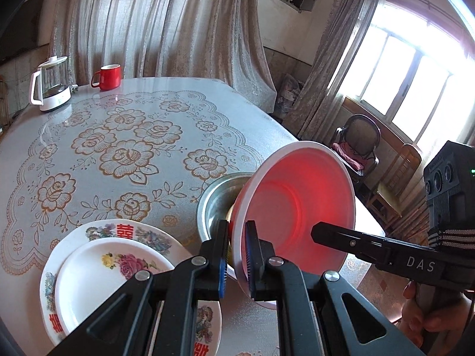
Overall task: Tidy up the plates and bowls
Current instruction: 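Lower the red bowl onto the yellow bowl and open the right gripper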
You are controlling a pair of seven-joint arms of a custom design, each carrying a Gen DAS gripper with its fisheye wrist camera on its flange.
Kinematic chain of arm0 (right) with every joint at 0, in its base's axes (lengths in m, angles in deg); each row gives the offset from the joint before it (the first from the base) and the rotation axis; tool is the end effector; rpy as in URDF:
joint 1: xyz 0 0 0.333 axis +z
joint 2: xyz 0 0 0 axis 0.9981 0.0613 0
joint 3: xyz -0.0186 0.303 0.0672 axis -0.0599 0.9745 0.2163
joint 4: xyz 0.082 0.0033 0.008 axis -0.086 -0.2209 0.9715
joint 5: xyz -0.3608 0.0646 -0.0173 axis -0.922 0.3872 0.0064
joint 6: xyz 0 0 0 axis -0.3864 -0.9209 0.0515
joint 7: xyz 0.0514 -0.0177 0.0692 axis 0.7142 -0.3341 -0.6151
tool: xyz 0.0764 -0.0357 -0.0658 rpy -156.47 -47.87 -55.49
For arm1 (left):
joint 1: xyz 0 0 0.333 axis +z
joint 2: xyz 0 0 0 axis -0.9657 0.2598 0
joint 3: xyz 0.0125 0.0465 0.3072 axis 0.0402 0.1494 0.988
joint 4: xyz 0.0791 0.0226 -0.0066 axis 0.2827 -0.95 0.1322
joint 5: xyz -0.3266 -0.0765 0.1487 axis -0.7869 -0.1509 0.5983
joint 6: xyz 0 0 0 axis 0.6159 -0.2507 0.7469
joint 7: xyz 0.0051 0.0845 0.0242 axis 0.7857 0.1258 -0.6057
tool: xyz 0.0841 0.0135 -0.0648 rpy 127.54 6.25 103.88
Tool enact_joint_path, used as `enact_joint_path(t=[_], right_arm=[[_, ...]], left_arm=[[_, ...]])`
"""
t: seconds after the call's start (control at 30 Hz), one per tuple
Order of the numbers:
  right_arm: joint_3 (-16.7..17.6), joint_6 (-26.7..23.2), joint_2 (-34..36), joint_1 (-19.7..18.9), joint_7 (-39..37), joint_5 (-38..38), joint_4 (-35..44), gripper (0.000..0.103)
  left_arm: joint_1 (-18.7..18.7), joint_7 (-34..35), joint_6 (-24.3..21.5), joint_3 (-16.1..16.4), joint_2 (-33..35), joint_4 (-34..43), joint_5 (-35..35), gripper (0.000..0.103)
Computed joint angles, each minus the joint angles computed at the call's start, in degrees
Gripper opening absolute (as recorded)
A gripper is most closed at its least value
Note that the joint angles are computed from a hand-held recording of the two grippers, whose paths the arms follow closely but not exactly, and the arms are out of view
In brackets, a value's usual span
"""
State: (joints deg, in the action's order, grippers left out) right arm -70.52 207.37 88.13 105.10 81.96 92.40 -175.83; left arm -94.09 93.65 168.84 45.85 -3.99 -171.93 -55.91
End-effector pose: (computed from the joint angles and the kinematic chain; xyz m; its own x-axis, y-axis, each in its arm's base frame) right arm 0.5407 0.3057 0.4946 0.1412 -0.8605 -0.4895 -0.7983 0.1935 -0.5704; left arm 0.5083 -0.3168 0.5278 -0.2791 -0.9191 0.2781 -0.7226 0.0103 -0.6912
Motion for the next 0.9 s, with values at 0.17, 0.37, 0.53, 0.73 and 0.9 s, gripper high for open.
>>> enact_joint_path(t=[0.17,0.37,0.53,0.73,0.9], right_arm=[[-0.08,0.8,-1.36,-0.72,-0.53,1.83,-2.16,0.014],[-2.18,-0.89,-1.7,-0.38,1.45,-0.1,-2.57,0.014],[-2.43,-4.29,-0.22,-1.67,0.93,0.54,-0.6,0.014],[-3.37,-7.82,2.38,-2.2,2.75,-1.05,2.6,0.015],[-3.0,-9.79,3.74,-2.95,2.39,-0.9,4.28,0.017]], left_arm=[[-0.05,3.51,-2.0,-1.26,1.8,2.2,-4.36,0.01],[-0.82,7.0,-7.04,-1.5,5.82,7.89,-7.89,0.01],[-1.62,8.09,-12.88,-0.83,10.12,14.1,-8.52,0.01],[-2.85,6.76,-16.67,0.29,13.33,18.33,-6.94,0.01],[-3.7,5.14,-18.49,1.37,14.89,20.3,-4.79,0.013]])
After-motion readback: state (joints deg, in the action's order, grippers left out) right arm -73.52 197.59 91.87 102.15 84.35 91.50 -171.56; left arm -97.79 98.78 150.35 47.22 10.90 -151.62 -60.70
